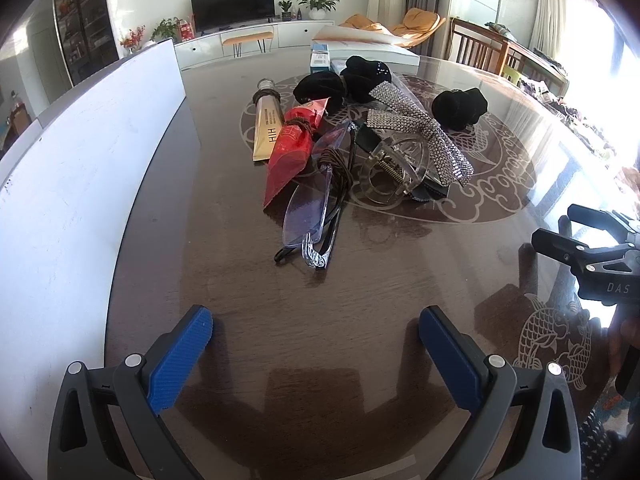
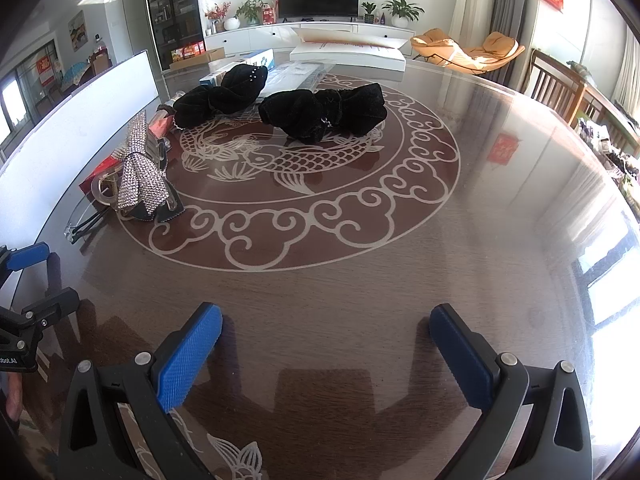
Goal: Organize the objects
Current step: 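Grasp the rhinestone bow hair clip with the right tool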
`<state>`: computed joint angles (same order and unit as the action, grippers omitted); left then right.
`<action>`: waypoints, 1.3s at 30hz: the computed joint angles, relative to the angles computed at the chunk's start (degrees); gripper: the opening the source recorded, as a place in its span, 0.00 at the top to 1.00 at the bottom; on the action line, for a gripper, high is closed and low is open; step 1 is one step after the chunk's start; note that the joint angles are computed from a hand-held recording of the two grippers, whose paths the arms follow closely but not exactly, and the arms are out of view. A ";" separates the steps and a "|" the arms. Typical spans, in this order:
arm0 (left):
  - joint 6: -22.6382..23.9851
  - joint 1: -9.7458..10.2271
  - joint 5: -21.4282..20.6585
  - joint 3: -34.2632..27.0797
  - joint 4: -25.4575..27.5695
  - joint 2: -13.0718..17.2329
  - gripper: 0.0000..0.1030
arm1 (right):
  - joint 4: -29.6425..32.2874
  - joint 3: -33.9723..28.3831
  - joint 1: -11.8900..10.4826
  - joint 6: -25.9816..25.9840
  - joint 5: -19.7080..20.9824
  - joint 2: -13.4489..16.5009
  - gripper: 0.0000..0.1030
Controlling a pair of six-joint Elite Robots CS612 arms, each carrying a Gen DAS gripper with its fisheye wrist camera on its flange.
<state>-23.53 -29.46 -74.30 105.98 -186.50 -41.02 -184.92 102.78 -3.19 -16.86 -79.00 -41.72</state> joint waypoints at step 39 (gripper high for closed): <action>-0.58 -0.07 0.25 0.22 -0.45 0.04 0.00 | 7.26 -1.25 -0.50 -13.09 10.69 -1.43 0.14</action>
